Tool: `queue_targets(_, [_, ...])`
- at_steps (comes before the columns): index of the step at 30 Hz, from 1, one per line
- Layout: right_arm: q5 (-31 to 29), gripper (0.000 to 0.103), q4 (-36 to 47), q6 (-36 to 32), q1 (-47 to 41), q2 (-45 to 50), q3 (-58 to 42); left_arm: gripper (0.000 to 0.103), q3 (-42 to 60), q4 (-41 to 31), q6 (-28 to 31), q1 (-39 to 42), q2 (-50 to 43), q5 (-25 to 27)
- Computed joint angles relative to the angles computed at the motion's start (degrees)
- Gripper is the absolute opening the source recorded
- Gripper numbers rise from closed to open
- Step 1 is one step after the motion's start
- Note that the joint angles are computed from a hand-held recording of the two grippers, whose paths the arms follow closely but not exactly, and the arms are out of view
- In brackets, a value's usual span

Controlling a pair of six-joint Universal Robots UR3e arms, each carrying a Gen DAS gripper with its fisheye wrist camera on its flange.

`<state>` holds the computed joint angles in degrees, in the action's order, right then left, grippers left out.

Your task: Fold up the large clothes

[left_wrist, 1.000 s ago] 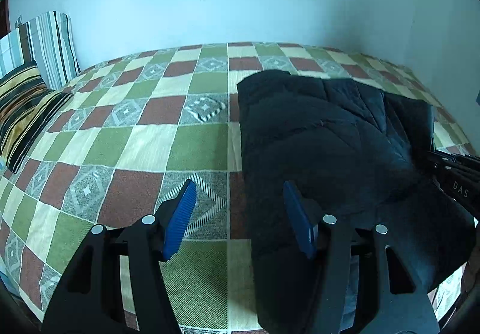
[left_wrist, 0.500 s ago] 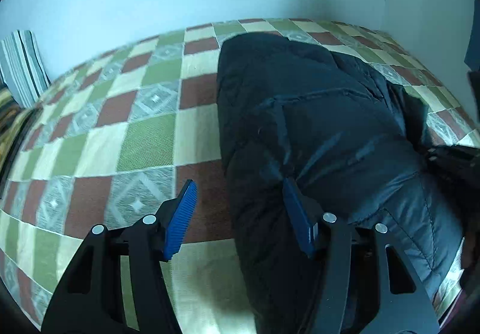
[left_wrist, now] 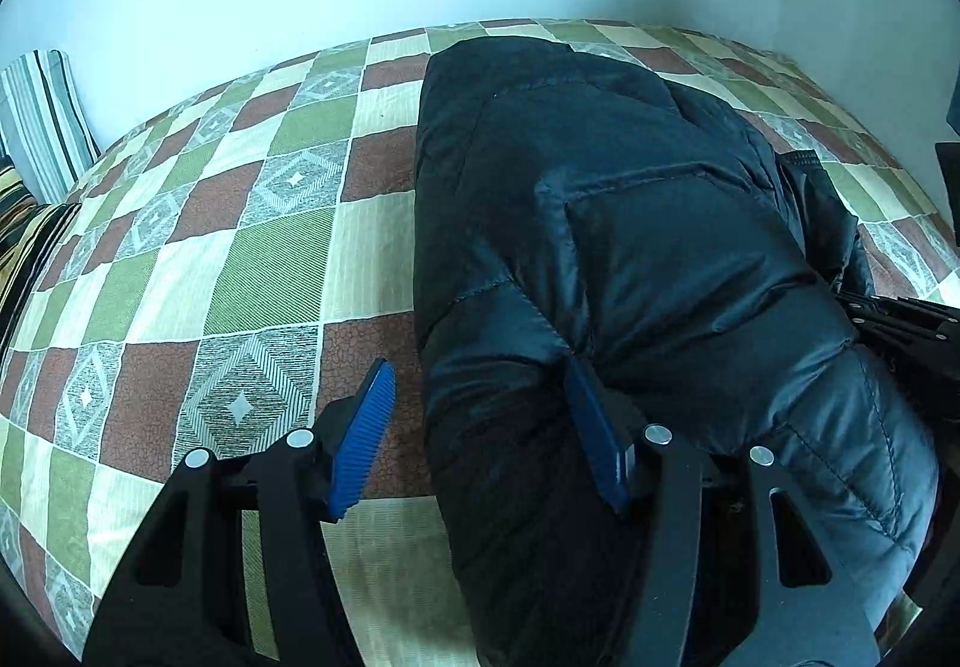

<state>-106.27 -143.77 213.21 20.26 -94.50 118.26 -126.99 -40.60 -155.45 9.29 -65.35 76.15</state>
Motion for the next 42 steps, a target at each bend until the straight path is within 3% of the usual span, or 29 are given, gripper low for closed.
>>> queue_targets(5, [-3.26,0.012,1.17,2.84,2.81,-4.78,1.06,0.058,0.92,-0.97,-0.79,-0.77,0.82,1.34])
queue_targets(9, [-5.30,0.012,3.69,4.91,5.16,-10.49,1.89,0.058,2.20,-5.58,-0.36,1.55,3.94,-0.70])
queue_targets(13, [-8.42,0.012,8.02,7.53,9.22,-15.06,1.55,0.058,4.59,-18.93,2.65,9.75,13.41,-10.51])
queue_targets(15, [-9.08,0.012,10.02,8.33,11.05,-16.19,1.42,0.058,4.71,-22.62,4.56,10.92,17.07,-12.88])
queue_targets(19, [-8.13,0.012,10.17,7.81,11.29,-16.32,3.27,0.058,2.89,-18.38,2.60,4.53,14.06,-8.10])
queue_targets(21, [-4.48,0.012,9.41,6.41,8.72,-15.40,4.84,0.059,1.32,-15.14,1.31,2.40,12.11,-6.14])
queue_targets(23, [-0.42,0.012,5.05,5.67,5.96,-15.06,8.91,0.060,0.20,-13.38,1.13,2.18,10.17,-6.42])
queue_targets(27, [1.95,0.012,-1.61,5.66,4.01,-14.07,13.74,0.060,-2.89,-7.04,0.97,-0.99,7.57,-3.29])
queue_targets(31, [0.62,0.012,-3.03,6.08,4.81,-12.14,13.63,0.060,-3.75,-7.06,0.73,0.51,6.33,-5.35])
queue_targets(35, [-2.91,0.012,3.39,6.98,7.21,-12.12,8.68,0.059,-2.04,-9.84,1.49,1.48,8.91,-5.93])
queue_targets(39, [-5.65,0.012,9.43,8.20,8.88,-14.61,3.89,0.059,3.97,-17.51,2.86,5.33,11.55,-9.00])
queue_targets(42, [-6.59,0.013,10.94,6.17,7.42,-14.16,-1.07,0.059,8.65,-15.58,0.59,4.57,7.04,-9.36])
